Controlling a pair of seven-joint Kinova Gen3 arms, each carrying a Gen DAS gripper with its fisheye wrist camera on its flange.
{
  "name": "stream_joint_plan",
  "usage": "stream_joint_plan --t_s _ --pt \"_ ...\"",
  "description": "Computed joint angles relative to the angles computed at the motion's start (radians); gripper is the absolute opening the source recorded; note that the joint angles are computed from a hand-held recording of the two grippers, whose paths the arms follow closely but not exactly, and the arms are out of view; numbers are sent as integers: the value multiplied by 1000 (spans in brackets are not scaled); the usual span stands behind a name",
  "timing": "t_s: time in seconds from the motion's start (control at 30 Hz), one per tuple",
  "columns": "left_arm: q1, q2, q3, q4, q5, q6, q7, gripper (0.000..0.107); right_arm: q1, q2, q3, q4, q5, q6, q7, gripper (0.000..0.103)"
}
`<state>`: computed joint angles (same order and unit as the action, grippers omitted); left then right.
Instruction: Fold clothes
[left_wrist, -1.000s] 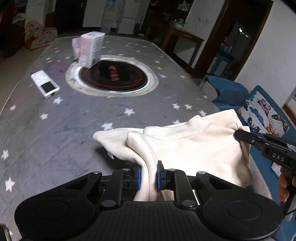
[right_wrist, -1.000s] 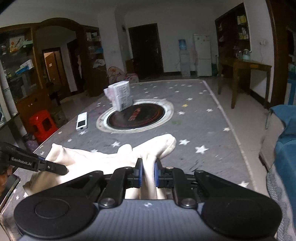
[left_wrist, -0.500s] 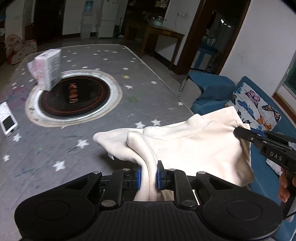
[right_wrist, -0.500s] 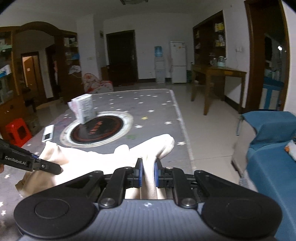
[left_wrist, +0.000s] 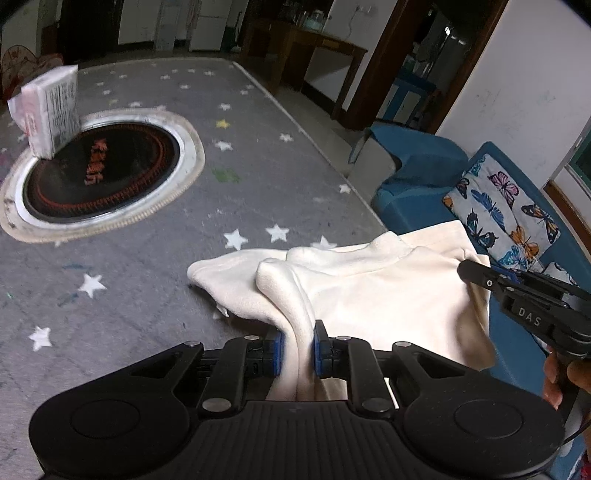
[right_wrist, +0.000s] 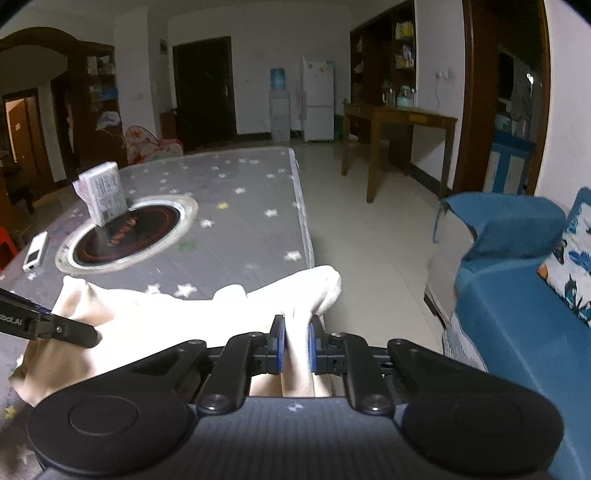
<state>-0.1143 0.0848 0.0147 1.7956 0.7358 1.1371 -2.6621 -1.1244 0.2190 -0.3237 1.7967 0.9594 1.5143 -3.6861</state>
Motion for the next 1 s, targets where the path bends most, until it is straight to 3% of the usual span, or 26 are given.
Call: stream_joint_plan --t_s 0.23,0.43,0.57,0.8,1.0 --pt "12 4 4 23 -40 -74 2 35 30 3 11 40 -39 -62 -39 12" --pt "4 -5 -1 33 -58 -123 -5 52 33 16 16 27 -55 -51 -34 22" --pt "5 -17 -6 43 -76 -164 5 53 14 37 24 -8 -49 2 -23 22" --pt "-1 -60 -19 79 -25 -139 -67 58 46 21 27 16 2 -148 0 23" --pt "31 -74 -16 117 -59 -181 -71 64 77 52 54 -6 -32 -216 65 31"
